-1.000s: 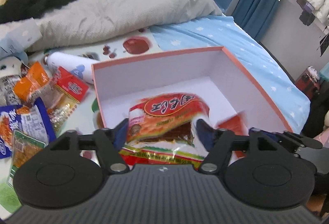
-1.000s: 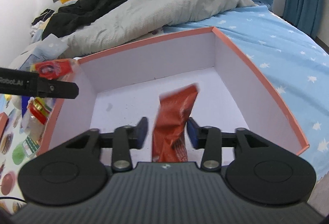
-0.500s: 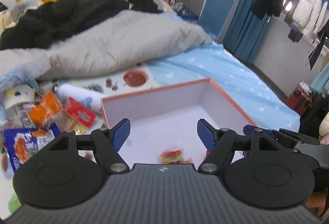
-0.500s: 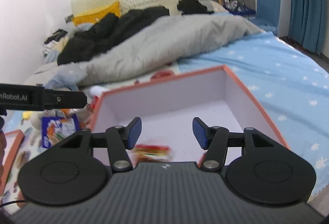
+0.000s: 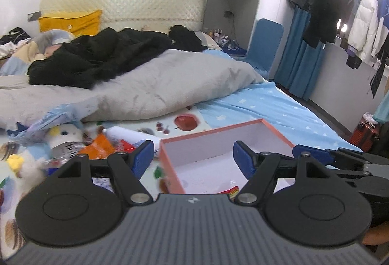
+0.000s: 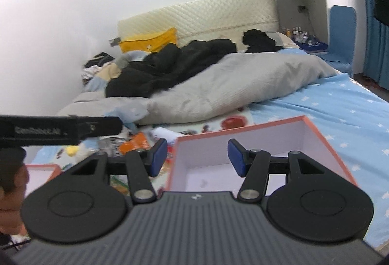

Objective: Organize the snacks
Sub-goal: 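Withdraw both open tools from the pink box back toward the snack pile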

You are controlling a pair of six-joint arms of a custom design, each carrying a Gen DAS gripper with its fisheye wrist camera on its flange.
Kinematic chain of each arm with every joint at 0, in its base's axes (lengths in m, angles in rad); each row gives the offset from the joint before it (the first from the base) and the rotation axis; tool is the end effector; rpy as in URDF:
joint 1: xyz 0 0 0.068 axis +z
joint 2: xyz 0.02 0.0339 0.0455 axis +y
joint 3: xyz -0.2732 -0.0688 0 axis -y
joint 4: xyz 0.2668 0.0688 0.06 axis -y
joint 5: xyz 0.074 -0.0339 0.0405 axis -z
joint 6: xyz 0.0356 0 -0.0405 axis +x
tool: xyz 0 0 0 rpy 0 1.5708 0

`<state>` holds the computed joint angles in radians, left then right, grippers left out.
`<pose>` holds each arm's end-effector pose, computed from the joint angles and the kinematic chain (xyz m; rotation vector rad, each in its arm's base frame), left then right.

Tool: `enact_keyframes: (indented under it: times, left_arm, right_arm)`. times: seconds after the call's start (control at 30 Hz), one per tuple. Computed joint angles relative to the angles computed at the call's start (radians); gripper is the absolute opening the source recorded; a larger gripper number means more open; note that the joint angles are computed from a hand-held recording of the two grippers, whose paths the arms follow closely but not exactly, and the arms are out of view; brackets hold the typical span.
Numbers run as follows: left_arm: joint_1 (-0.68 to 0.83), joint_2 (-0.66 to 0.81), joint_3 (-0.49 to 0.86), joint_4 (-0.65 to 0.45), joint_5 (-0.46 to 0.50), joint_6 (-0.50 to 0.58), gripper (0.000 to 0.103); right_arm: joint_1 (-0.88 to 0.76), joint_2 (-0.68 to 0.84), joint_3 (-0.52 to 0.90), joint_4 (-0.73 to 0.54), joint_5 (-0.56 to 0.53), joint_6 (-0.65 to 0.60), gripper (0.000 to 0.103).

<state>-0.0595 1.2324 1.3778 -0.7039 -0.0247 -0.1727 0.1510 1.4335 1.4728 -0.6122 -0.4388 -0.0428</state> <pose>0.2771 -0.0156 0.4112 -0.1351 2.1268 -0.1107 0.3300 0.0655 0.3970 -0.4601 2.0786 0.5328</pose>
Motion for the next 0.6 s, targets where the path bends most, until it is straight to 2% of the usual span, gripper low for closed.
enact_keyframes:
  times: [0.23, 0.6]
  left_arm:
    - [0.111, -0.151, -0.087, -0.059, 0.021, 0.071, 0.076]
    - [0.332, -0.334, -0.260, -0.101, 0.159, 0.103, 0.076]
  right_arm:
    - [0.079, -0.069, -0.061, 0.018, 0.029, 0.059, 0.058]
    - [0.202, -0.151, -0.148, 0.002, 0.106, 0.048, 0.058]
